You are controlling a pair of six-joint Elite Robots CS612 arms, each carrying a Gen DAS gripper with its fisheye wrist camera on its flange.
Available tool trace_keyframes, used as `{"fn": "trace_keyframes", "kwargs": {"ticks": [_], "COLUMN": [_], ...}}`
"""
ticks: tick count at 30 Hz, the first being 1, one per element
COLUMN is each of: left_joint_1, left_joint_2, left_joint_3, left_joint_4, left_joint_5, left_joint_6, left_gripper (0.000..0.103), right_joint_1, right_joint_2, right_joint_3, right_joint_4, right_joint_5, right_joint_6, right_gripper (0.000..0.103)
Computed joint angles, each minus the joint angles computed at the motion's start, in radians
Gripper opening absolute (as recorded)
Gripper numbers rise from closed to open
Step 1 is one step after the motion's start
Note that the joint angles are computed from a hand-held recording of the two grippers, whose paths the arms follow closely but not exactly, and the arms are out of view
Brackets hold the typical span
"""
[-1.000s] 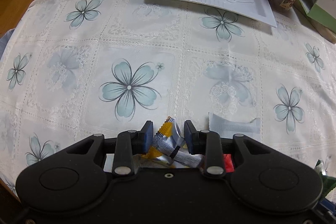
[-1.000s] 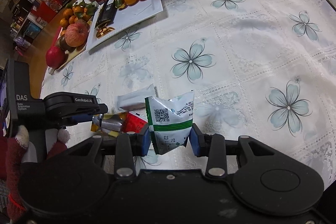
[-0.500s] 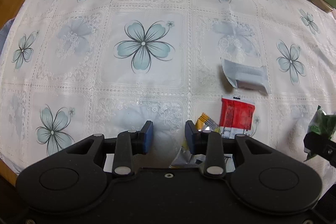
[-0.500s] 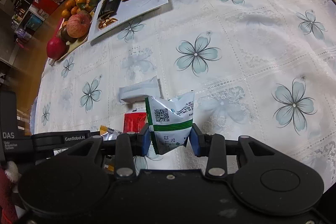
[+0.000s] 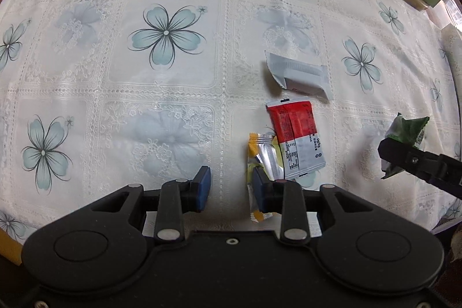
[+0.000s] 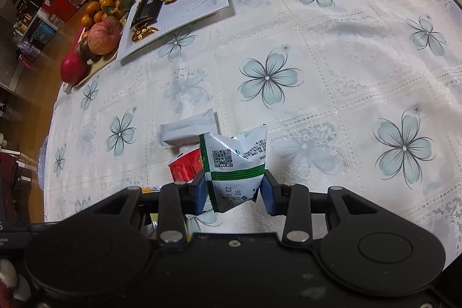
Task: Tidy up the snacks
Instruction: 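Close left tool on the silver-and-yellow packet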
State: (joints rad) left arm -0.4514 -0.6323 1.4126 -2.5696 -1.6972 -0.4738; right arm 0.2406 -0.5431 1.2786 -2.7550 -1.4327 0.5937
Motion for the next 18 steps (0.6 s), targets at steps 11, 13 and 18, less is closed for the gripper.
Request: {"fn": "trace_keyframes", "kwargs": {"ticks": [11, 13, 18], "left_joint_1": [-0.002, -0.009, -0.023], "left_joint_2": [-0.005, -0.002, 0.007], "left_joint_3": [0.016, 0.012, 0.001], "left_joint_4": [-0.035, -0.026, -0.007], "left_joint_5": [-0.039, -0.030, 0.019], "left_joint_6": [0.030, 0.042, 0.029], "left_gripper": [0.041, 0.042, 0.042], "right_joint_1": [0.000, 0.000, -0.001], "right_joint_2": [0.002, 0.002, 0.001], "right_joint_3": [-0.006, -0.005, -0.002], "right_joint_4": [0.013, 0.015, 0.009], "right_joint_5": [0.007, 0.013, 0.018], "right_joint_6": [-0.002, 0.000, -0.002], "right_gripper": [0.040, 0.040, 0.040]}}
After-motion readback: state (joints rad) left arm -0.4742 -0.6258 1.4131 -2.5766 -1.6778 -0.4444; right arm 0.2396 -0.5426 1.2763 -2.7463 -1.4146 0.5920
